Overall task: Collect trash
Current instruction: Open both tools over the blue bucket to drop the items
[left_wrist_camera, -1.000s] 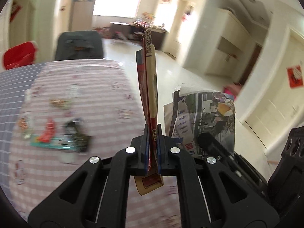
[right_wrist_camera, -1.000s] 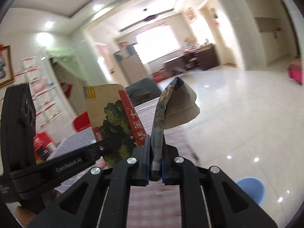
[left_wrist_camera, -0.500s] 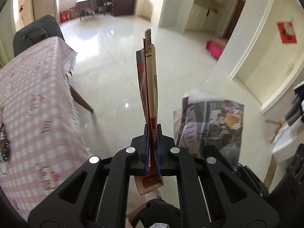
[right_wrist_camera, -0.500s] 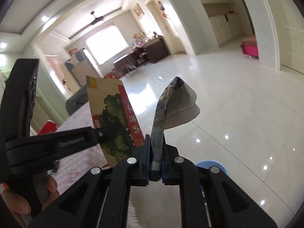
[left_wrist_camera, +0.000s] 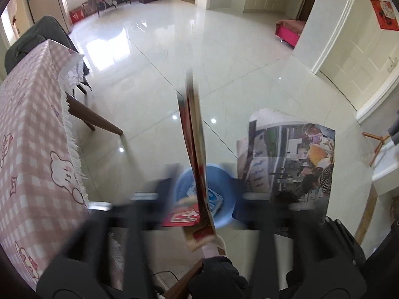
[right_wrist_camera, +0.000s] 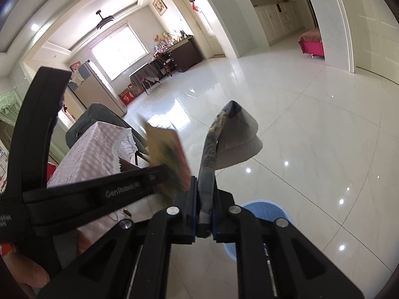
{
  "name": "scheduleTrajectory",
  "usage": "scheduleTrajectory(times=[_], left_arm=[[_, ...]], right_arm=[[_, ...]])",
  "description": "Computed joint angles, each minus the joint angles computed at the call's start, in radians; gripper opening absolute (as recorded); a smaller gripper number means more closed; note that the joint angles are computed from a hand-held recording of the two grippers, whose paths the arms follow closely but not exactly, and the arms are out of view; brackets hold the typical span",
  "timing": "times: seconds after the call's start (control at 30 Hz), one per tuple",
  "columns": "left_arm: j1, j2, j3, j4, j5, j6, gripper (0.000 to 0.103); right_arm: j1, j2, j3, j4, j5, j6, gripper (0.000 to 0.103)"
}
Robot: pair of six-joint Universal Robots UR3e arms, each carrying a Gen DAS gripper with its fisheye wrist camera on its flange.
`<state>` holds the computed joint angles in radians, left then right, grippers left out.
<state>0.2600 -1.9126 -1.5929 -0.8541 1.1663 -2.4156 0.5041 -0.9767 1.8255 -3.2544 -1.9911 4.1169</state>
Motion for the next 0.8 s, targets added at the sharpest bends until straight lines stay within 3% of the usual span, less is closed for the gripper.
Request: scheduleTrajectory(times=[0.13, 0.8], left_arm=[[0.005, 0.014, -0.031, 0.073, -0.007, -0.004, 0.073], [0.023, -0.042, 0.046, 0.013, 0.000, -0.025, 0.073]], right_arm=[[-0.001, 0.012, -0.009, 0.007, 0.003, 0.009, 0.009], [0.029, 0.050, -0.120, 0.096, -0.028, 0.019, 0.010]])
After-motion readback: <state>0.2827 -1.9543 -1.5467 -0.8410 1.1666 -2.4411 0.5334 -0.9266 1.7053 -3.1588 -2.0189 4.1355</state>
